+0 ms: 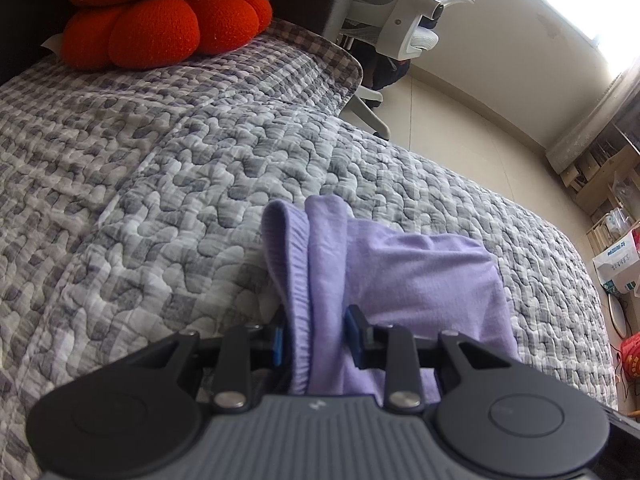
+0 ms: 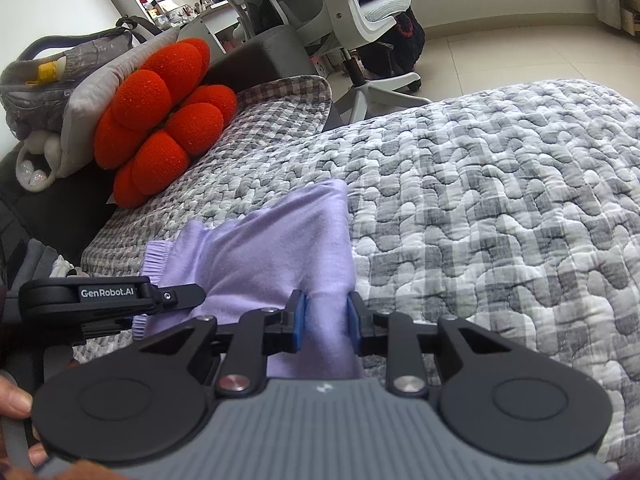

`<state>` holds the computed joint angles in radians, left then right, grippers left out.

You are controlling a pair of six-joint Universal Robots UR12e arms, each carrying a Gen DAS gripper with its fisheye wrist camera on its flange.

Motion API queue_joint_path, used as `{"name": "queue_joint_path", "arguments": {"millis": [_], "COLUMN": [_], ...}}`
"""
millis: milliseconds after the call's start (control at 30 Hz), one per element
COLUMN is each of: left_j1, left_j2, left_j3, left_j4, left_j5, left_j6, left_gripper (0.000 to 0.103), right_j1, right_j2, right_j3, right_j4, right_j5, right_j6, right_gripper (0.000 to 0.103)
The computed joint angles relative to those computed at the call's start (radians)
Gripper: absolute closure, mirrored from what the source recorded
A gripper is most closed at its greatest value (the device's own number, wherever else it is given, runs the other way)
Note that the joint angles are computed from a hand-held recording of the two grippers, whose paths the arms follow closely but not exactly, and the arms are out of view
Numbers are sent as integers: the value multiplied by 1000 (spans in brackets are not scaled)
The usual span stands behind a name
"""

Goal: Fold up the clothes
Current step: 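Lift the folded lavender garment off the bedspread with both grippers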

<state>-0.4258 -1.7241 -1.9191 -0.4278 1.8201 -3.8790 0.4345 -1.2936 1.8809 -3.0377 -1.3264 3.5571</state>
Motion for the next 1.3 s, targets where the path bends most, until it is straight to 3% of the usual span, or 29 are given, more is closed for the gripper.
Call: {"name": "queue_joint_path", "arguments": {"millis": [200, 767, 933, 1067, 1233, 1300], "left_j1": [-3, -3, -5, -13, -14, -14], "left_j2": [-1, -2, -4, -5, -5, -5], "left_j3": [1, -2, 0, 3, 5, 5], "left_j4": [-1, 3, 3, -2, -4, -4], "left_j5": [3, 5, 9, 32, 39, 43], "left_j6": [2, -1, 5, 17, 18, 21], "left_gripper": [73, 74, 74, 79, 82, 83], "right_j1": [-4, -1, -12, -9, 6, 8], "right_j2": [-1, 8, 20, 25, 24, 25], "right_j3": [0, -7, -5, -9, -16, -17], "right_j4": [6, 8, -29, -43, -21, -24], "right_j5": [24, 28, 81, 74, 8, -1], "right_j6": [-10, -37, 2, 26, -24, -21], "right_gripper": [67, 64, 47, 47, 75, 78]}}
